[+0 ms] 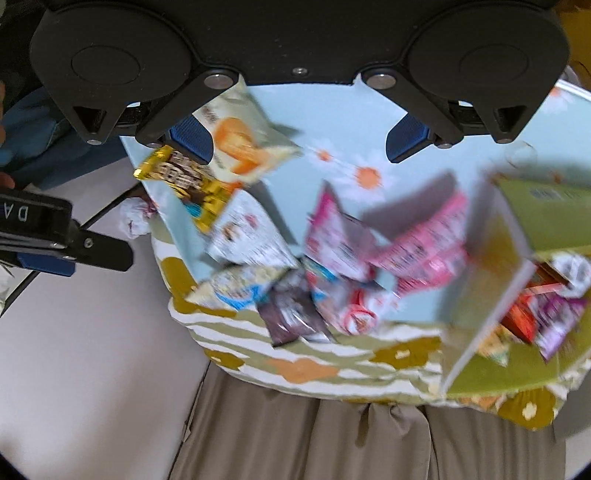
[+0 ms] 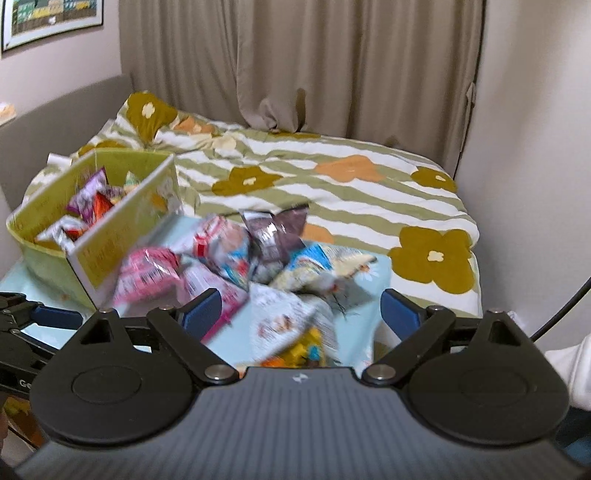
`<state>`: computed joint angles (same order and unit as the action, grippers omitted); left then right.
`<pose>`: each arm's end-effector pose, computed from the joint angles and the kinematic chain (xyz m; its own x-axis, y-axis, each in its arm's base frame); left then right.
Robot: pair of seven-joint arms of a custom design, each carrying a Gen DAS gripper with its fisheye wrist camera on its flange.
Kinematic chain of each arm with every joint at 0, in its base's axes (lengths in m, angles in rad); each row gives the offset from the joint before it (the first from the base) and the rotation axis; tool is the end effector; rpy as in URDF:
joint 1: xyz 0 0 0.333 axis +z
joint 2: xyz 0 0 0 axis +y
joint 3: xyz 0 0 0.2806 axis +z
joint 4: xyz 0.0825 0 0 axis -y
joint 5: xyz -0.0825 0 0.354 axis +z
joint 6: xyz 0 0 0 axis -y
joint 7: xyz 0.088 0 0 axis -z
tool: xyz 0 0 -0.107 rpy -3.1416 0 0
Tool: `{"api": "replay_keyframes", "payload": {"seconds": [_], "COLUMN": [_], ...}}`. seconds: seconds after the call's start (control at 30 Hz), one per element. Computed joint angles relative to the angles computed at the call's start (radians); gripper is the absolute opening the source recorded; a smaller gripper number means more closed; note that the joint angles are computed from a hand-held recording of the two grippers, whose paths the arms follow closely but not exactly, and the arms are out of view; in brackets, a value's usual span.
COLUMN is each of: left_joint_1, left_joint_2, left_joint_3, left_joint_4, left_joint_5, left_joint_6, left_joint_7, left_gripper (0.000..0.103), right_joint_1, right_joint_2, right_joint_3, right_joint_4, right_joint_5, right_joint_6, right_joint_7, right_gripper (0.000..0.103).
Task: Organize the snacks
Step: 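Move both open grippers back to the snack pile, then grasp the cream cake pack with the left gripper while the right gripper grasps the yellow-brown bag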
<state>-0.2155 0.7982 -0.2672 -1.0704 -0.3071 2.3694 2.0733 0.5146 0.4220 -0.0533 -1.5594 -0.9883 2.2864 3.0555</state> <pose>0.6925 -0.2848 0.4065 -0.6738 -0.7089 0.2084 -0.6658 0.4602 -0.5874 0.6044 0.2847 0.4241 -0.4525 -0.8904 0.0488 -0.5781 0.2512 -0.7764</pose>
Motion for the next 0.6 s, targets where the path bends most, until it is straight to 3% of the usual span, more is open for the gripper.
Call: {"api": "replay_keyframes", "payload": {"seconds": [0.13,0.4,0.6], "left_joint_1": [-0.046,-0.136,-0.141], "left_joint_2": [-0.007,0.062,0.153], "left_joint_3": [0.008,0.045,0.028], "left_joint_4": [-0.065,-0.060,0.058], "left_joint_5": [0.015,0.104,0.118], "left_joint_6": [0.045,0.140,0.081], "left_joint_7": [-0.056,-0.160,-0.206], "left_gripper": [0.101,0.101,0.101], "right_joint_1": [-0.032,-0.097,-0.133], "right_joint_2": [-0.052,-0.074,-0.044], "right_joint_3": [0.006,0.005,-0.004], "right_joint_4": [-0.120,-0.233,-0.255], "right_joint_5": [-0.015,-0.024,0.016], "right_joint_6": [0.086,0.239,0.333], "right_joint_7": [-0.026,-0.057,-0.127], "right_gripper": [0.101,0.099,0.098]}}
